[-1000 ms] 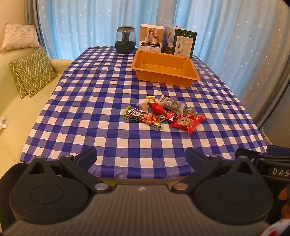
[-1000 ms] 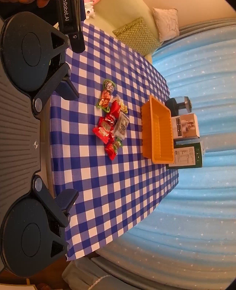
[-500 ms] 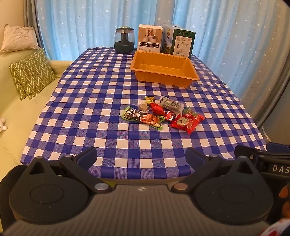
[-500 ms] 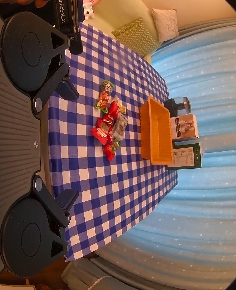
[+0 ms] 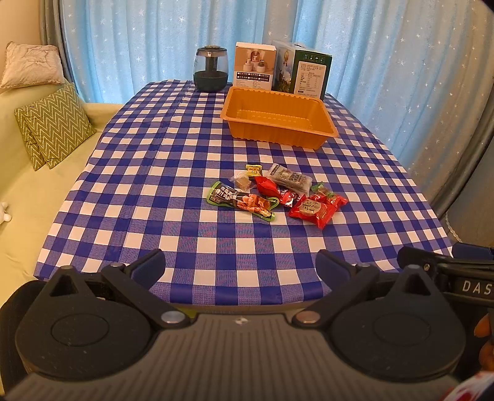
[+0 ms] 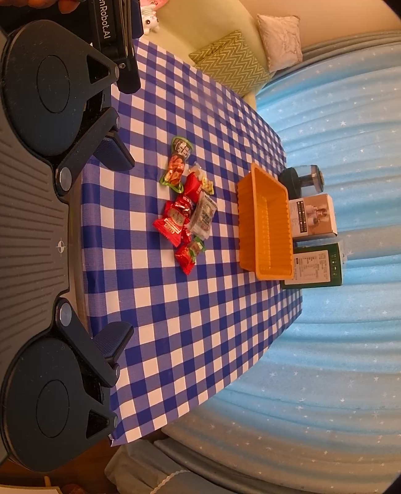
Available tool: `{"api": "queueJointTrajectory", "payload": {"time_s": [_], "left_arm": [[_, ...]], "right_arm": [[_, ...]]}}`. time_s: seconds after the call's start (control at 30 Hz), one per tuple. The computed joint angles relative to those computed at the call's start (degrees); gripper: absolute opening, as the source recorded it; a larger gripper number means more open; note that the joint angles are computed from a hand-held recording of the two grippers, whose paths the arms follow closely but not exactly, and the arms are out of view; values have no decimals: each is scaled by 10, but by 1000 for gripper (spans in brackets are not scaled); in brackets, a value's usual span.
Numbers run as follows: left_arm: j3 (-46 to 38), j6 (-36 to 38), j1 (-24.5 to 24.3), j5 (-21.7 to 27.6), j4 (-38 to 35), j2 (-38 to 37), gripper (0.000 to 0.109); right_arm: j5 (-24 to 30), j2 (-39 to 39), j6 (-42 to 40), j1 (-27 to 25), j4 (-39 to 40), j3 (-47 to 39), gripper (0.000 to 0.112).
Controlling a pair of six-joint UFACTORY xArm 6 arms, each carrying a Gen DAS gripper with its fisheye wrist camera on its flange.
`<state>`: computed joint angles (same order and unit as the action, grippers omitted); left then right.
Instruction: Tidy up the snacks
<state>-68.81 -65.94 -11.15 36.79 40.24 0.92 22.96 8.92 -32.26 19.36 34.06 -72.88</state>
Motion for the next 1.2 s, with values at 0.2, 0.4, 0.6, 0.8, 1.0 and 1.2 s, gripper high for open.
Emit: {"api": "queueJointTrajectory", "payload": {"time_s": [0.2, 0.4, 0.6, 0.8, 1.0, 1.2], "left_arm": [[-1, 0, 0, 1, 0, 0, 103], [-1, -1, -1, 0, 0, 1, 103], [-1, -1, 0, 0, 0, 0, 103], [-2, -1, -1, 1, 0, 1, 103], [-2, -1, -1, 0, 0, 1, 103], [-2, -2, -1, 0, 0, 1, 103]], "right_arm": [[-1, 0, -1, 0, 1, 1, 103], [-2, -1, -3, 0, 4, 3, 103], [-1, -1, -11, -3, 11, 4, 103], [-1, -2, -1, 1, 3, 2, 103], [-1, -2, -4, 0, 7, 3, 103], [-2, -2, -1, 2, 6, 4, 103]]}}
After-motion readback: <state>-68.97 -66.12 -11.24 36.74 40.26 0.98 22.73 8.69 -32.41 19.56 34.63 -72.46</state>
